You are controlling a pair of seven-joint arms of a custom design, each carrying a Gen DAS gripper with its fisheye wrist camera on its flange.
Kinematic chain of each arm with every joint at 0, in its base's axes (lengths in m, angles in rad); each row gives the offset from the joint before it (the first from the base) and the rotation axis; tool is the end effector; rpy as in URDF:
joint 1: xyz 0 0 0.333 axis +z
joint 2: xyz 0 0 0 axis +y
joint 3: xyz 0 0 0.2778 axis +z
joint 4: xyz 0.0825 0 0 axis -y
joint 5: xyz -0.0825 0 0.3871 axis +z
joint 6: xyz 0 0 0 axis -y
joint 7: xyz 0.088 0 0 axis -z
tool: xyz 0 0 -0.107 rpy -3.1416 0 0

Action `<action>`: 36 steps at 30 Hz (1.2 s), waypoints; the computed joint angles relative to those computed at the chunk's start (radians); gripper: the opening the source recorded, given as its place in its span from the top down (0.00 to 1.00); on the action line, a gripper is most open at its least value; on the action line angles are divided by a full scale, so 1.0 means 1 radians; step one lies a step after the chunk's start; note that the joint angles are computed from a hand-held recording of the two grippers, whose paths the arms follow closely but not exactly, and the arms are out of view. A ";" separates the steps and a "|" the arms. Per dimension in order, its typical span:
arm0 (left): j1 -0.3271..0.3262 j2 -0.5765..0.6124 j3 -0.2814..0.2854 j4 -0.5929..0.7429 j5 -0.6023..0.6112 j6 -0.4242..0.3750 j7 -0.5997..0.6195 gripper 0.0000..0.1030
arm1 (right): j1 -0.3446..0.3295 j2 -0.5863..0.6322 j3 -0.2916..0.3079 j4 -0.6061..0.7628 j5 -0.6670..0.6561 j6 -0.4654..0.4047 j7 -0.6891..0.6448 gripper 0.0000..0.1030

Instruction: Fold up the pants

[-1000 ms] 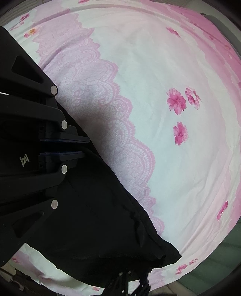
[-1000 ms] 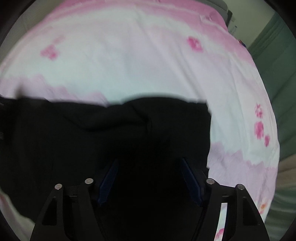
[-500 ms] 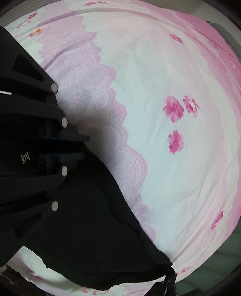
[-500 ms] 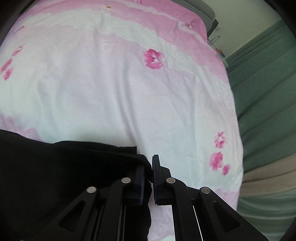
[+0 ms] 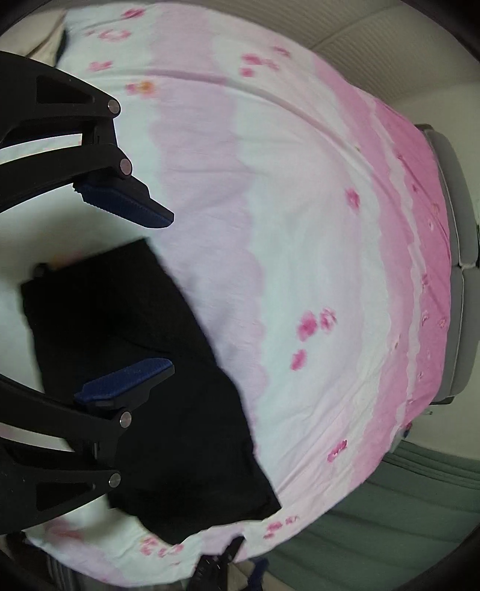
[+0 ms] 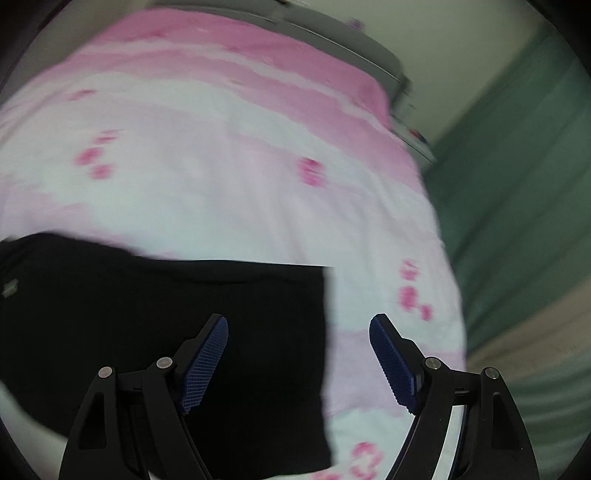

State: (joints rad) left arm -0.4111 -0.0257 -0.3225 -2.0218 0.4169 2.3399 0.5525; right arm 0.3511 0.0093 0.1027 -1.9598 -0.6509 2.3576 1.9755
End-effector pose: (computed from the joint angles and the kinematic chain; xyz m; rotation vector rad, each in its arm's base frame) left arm 0.4356 -0.3854 0.4577 -2.0028 1.9190 -0.5184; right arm 0.5401 0.2543 0.4727 -2.3834 1.5318 -0.9336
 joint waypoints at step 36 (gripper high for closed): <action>0.196 0.198 -0.103 -0.186 -1.271 0.565 1.058 0.57 | 0.263 0.214 0.072 0.108 0.413 0.044 0.047 0.23</action>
